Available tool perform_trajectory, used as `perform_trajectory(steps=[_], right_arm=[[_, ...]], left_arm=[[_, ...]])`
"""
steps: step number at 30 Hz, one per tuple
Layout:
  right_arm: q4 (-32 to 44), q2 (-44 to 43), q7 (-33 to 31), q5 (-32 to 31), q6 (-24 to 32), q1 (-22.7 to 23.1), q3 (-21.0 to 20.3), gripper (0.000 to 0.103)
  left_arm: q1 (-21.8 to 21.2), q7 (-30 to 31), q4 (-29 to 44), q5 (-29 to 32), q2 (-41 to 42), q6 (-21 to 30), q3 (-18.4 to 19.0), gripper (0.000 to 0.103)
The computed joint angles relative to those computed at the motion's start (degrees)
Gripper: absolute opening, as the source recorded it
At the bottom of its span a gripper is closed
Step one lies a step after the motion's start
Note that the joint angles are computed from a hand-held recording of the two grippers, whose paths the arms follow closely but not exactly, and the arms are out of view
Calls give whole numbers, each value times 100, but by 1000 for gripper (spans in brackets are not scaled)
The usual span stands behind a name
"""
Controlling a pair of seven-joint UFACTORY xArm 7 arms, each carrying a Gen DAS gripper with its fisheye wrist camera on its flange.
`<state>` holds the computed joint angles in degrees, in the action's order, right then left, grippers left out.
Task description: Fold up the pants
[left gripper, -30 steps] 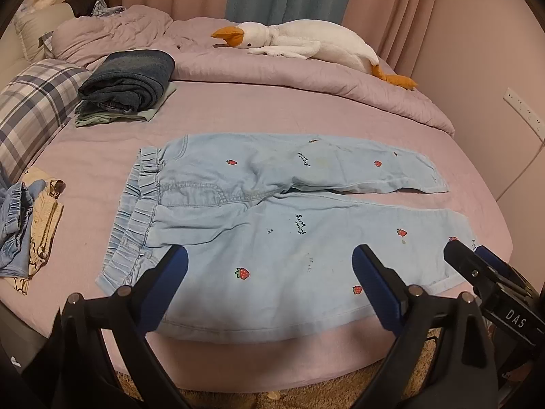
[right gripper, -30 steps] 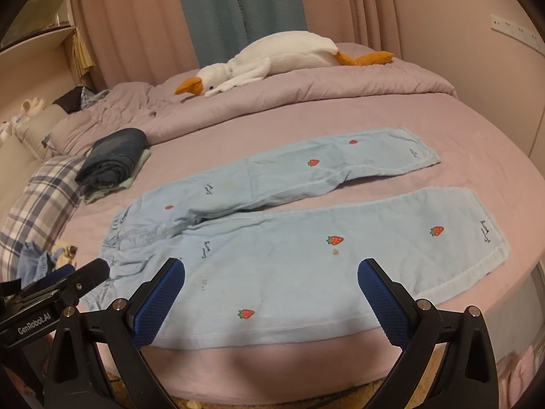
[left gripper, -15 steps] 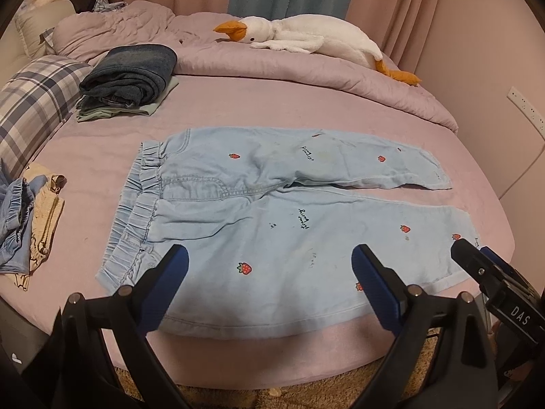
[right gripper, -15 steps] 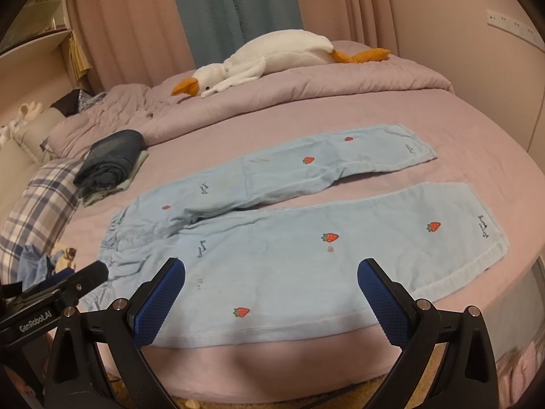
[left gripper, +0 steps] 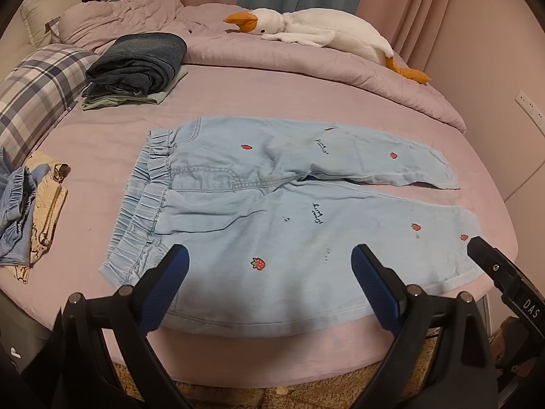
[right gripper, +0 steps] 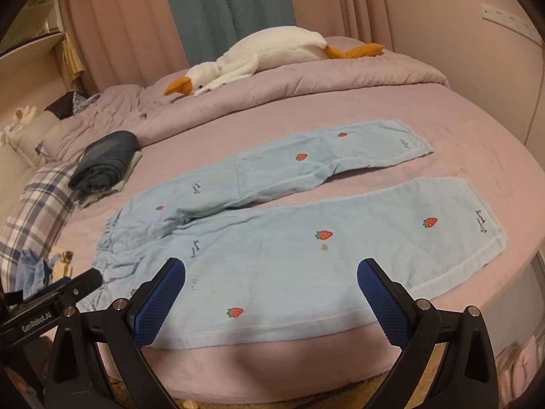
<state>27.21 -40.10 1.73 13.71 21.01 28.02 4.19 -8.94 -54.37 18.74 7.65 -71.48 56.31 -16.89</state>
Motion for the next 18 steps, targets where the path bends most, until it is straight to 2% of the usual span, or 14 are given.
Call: perform_trajectory(steps=[6, 10, 12, 14, 15, 18], right_arm=[[-14, 8, 24, 7, 20, -78, -61, 101], [-39, 64, 6, 33, 12, -258, -237, 101], [-35, 141, 24, 2, 24, -468, -306, 101], [-16, 246, 52, -35, 76, -719, -400, 95], [2, 313, 56, -25, 124, -830, -478, 88], [94, 592, 151, 4, 175, -1278, -663, 86]], left_arm=[[226, 17, -250, 82, -491, 458, 238, 95], [589, 107, -542, 227, -1218, 1195, 560, 87], [738, 152, -677, 231, -1589, 1542, 676, 86], [894, 256, -823, 237, -2055, 2024, 854, 86], [951, 291, -865, 211, -2217, 2197, 895, 86], [1189, 381, -1113, 134, -2779, 2728, 1156, 83]])
